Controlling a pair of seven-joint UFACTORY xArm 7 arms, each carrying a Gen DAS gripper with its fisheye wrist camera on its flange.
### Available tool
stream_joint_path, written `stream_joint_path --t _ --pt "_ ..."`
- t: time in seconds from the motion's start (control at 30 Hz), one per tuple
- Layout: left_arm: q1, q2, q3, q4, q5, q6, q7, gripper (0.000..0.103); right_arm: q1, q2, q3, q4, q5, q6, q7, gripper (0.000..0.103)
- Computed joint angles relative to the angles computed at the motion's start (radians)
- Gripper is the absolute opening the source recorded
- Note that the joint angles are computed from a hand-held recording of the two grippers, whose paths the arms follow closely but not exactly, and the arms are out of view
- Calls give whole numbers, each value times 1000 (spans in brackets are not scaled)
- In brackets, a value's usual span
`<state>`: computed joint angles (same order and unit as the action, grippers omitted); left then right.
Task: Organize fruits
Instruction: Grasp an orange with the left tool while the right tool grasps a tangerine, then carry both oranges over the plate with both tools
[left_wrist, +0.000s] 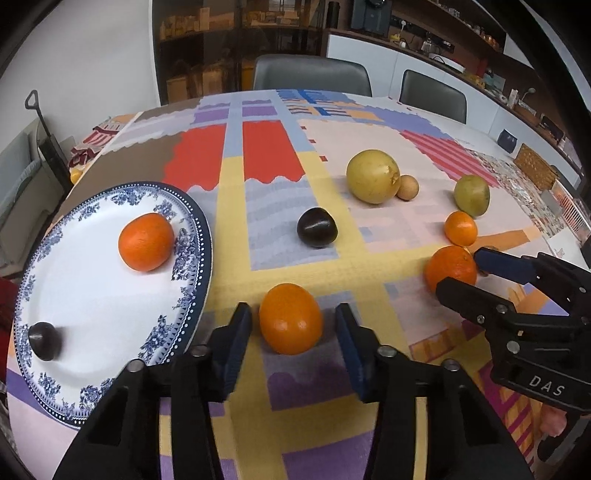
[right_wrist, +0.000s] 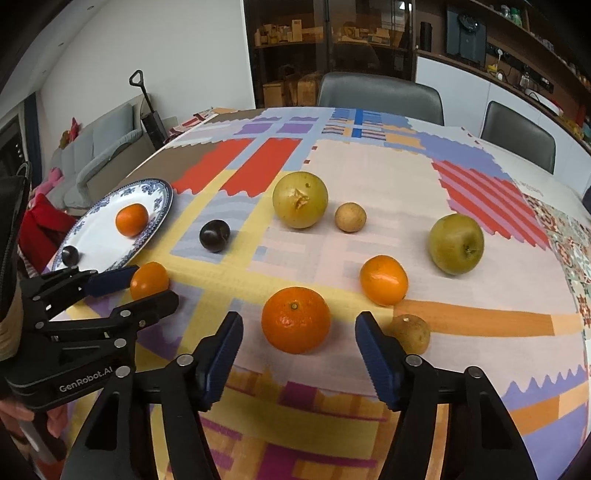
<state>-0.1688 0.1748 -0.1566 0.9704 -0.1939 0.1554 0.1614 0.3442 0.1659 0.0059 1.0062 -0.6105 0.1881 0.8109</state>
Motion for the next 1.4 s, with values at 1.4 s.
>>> stream_joint_path --t 1.4 --pt "-17 -314 95 -206 -3 -28 -63 32 9 -91 94 3 137 -91 -166 42"
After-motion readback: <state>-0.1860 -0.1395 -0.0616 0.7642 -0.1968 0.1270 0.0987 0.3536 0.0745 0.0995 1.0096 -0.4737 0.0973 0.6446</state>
